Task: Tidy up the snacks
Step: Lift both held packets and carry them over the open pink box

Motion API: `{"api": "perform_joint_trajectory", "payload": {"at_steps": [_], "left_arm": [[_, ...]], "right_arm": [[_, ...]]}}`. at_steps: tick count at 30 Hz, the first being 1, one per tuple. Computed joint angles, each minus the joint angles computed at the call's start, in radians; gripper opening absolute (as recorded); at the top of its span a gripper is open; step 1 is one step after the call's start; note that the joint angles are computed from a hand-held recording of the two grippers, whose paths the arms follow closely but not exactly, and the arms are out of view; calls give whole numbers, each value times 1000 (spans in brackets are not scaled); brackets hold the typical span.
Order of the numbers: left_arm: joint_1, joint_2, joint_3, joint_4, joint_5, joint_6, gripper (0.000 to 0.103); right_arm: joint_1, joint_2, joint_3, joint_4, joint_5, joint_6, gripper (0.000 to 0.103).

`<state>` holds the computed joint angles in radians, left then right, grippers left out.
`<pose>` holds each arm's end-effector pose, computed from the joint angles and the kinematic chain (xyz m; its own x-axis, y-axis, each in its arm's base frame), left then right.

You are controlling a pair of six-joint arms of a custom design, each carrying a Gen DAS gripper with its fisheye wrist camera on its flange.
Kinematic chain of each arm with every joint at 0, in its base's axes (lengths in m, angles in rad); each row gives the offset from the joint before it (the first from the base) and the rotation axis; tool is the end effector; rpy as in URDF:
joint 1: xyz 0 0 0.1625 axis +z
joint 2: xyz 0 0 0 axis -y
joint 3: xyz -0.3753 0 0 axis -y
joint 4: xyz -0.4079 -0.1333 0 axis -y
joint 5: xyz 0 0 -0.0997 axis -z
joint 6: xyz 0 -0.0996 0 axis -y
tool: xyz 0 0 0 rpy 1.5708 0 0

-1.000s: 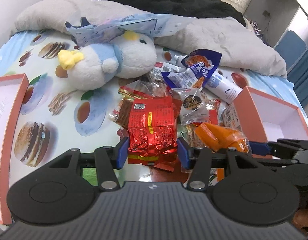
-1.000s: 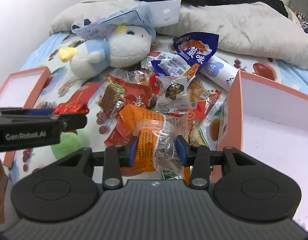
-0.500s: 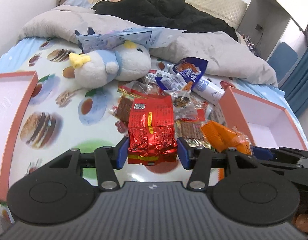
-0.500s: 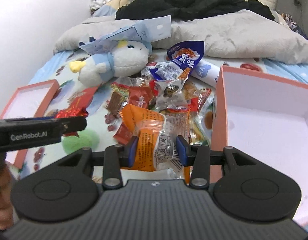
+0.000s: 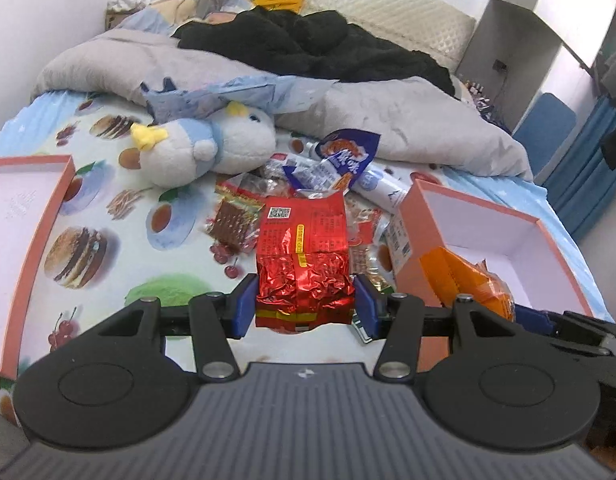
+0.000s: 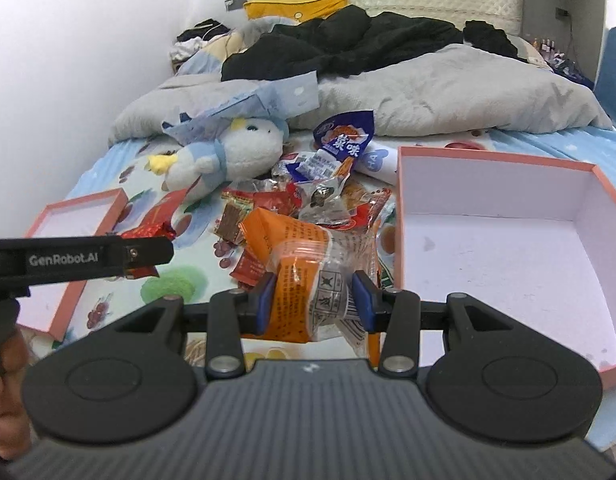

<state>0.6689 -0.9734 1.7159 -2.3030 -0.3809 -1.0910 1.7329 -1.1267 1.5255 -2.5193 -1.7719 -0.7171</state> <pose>-0.3393 -0.5560 0.1590 -0.7988 -0.4127 -0.4376 0.1643 0.5502 -0.8187 0.2206 -0.6460 0.3119 -0.6511 -0.5946 0.4717 -0.7503 0.5980 -0.2818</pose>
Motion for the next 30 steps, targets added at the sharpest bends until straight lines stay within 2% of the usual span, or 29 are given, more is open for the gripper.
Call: {"api": "perform_joint_trajectory", "payload": {"at_steps": [3,9,16,25,30], "left_arm": [[-2,9,-11,-48,-8,62,57],[-16,33,-66,-81,20,138,57],[-23,104,-184,-184,44,311,57],[-21,219,-347,-335,6,529,57],[-12,296,-456,-368,-37,618,57]], "right_arm": [[3,1,-2,-34,-3,-2,44],[8,-1,-34,-51,48,-1,44],[14,19,-108,-73,86,-13,44],[0,35,-184,-101,98,-29,45],[-18,45,-220,-122,96,-44,45]]}}
